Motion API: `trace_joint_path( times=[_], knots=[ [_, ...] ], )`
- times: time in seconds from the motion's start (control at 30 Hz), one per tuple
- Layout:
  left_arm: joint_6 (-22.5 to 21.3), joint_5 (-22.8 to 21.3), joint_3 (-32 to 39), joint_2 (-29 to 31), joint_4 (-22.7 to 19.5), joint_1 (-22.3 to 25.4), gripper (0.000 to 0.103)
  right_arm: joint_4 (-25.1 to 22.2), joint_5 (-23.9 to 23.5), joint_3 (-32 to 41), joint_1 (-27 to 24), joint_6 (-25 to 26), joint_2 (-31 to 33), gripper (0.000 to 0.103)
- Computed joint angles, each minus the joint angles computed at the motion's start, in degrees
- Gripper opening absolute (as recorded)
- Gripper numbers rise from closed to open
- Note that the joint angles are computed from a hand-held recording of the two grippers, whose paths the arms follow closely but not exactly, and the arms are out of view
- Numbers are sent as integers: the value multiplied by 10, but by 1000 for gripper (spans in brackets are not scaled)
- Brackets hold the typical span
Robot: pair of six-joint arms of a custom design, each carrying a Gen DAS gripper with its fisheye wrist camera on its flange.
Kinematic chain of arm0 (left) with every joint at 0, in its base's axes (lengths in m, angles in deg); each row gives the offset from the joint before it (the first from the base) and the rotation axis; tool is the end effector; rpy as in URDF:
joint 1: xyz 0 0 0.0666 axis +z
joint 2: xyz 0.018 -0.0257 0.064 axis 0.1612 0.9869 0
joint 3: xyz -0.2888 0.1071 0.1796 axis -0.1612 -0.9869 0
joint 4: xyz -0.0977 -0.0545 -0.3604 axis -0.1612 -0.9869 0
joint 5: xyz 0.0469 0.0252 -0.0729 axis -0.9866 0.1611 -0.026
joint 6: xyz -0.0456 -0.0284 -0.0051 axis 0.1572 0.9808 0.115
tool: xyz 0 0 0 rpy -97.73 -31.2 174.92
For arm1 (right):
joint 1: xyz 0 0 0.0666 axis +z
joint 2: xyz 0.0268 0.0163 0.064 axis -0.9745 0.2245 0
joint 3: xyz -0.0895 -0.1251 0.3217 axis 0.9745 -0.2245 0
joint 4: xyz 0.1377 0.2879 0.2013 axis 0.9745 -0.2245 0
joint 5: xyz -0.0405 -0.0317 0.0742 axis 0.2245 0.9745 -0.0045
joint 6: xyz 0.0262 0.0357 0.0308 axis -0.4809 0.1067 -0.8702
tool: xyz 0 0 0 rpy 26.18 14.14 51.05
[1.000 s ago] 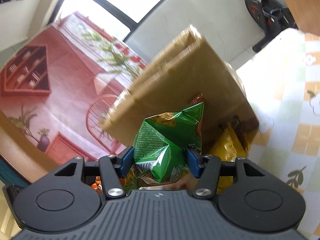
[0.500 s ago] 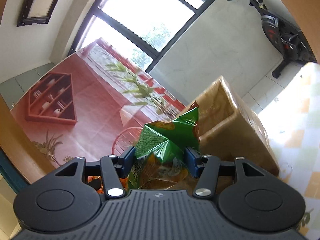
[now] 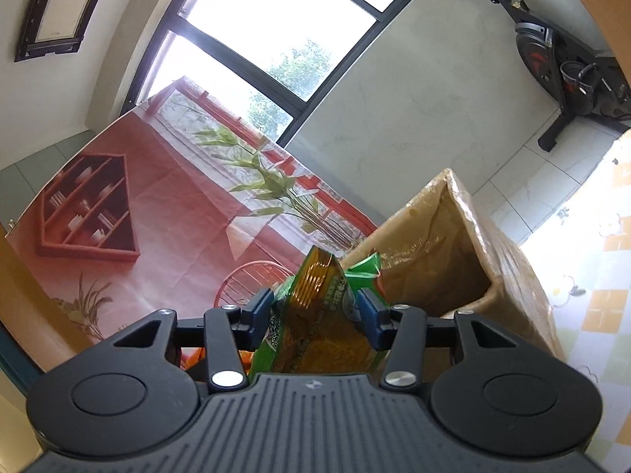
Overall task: Organize snacks
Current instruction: 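Lift both held bags and carry them over the open box, then open both grippers to drop the orange and green bags into the box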
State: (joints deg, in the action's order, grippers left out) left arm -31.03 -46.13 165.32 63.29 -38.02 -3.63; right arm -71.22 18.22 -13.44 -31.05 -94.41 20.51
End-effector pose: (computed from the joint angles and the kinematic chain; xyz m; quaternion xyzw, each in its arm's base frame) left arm 0.4924 -0.1354 0.4281 0.2484 0.7767 -0.3325 0.4737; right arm 0.3437 0.3170 0.4484 0.3632 0.6765 0.2750 0.5787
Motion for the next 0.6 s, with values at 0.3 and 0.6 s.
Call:
trace_joint_path(
  times=[0.3, 0.6],
  knots=[
    [-7, -46, 63, 52, -16, -25, 60, 30, -72, 7, -65, -8, 13, 48],
    [-41, -71, 136, 115, -74, -34, 66, -106, -115, 82, -122, 25, 67, 52]
  ],
)
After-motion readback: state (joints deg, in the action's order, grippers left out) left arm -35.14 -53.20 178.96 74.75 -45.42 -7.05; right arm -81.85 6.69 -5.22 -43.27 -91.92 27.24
